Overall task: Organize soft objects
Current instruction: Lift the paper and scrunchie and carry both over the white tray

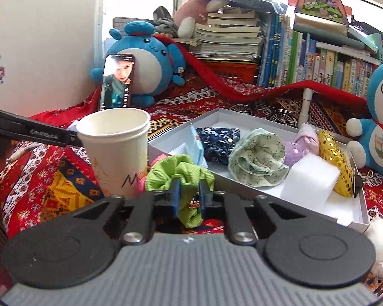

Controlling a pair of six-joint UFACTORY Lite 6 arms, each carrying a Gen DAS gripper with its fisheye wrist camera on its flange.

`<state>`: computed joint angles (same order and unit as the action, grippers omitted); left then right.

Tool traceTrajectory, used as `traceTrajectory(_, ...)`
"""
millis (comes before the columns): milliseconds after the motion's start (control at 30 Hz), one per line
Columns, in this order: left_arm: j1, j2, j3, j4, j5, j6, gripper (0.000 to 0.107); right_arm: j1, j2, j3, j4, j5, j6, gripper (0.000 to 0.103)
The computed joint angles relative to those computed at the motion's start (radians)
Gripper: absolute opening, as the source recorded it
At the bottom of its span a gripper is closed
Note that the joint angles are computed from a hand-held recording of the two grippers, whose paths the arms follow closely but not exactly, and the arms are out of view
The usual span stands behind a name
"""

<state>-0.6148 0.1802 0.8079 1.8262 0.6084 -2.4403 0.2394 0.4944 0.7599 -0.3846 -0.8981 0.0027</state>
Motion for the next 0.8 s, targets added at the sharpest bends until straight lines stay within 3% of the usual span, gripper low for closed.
traceTrajectory(33,-0.001,-0.001,0.001,-0.001,0.0,0.0,0.036,0.003,0.006,0.004,0.011,-0.003,-0.008,0.042)
traceTrajectory(100,-0.002,-0.001,0.001,-0.006,0.0,0.003,0.036,0.01,0.02,0.021,0.028,0.007,-0.022,0.049)
traceTrajectory(167,-0.003,-0.002,0.004,-0.017,0.0,0.013,0.036,0.011,0.036,0.042,0.041,0.012,-0.018,0.064)
traceTrajectory(333,-0.005,0.001,0.009,-0.032,0.001,0.022,0.036,-0.017,0.074,0.122,-0.063,0.072,0.101,0.07)
traceTrajectory(367,-0.003,0.002,0.011,-0.031,-0.001,0.024,0.036,-0.023,0.079,0.138,-0.095,0.085,0.137,0.066)
traceTrajectory(433,0.002,0.002,0.018,-0.031,-0.003,0.032,0.036,-0.048,0.081,0.155,-0.207,0.089,0.243,0.039)
traceTrajectory(467,0.004,0.0,0.021,-0.033,-0.004,0.038,0.036,-0.05,0.073,0.147,-0.212,0.085,0.254,0.033)
traceTrajectory(567,0.022,-0.017,0.031,-0.023,-0.032,0.047,0.036,-0.039,0.044,0.101,-0.165,0.055,0.204,0.027)
traceTrajectory(800,0.094,-0.045,0.125,-0.035,-0.17,0.155,0.036,-0.057,-0.066,0.03,-0.132,0.033,0.195,0.026)
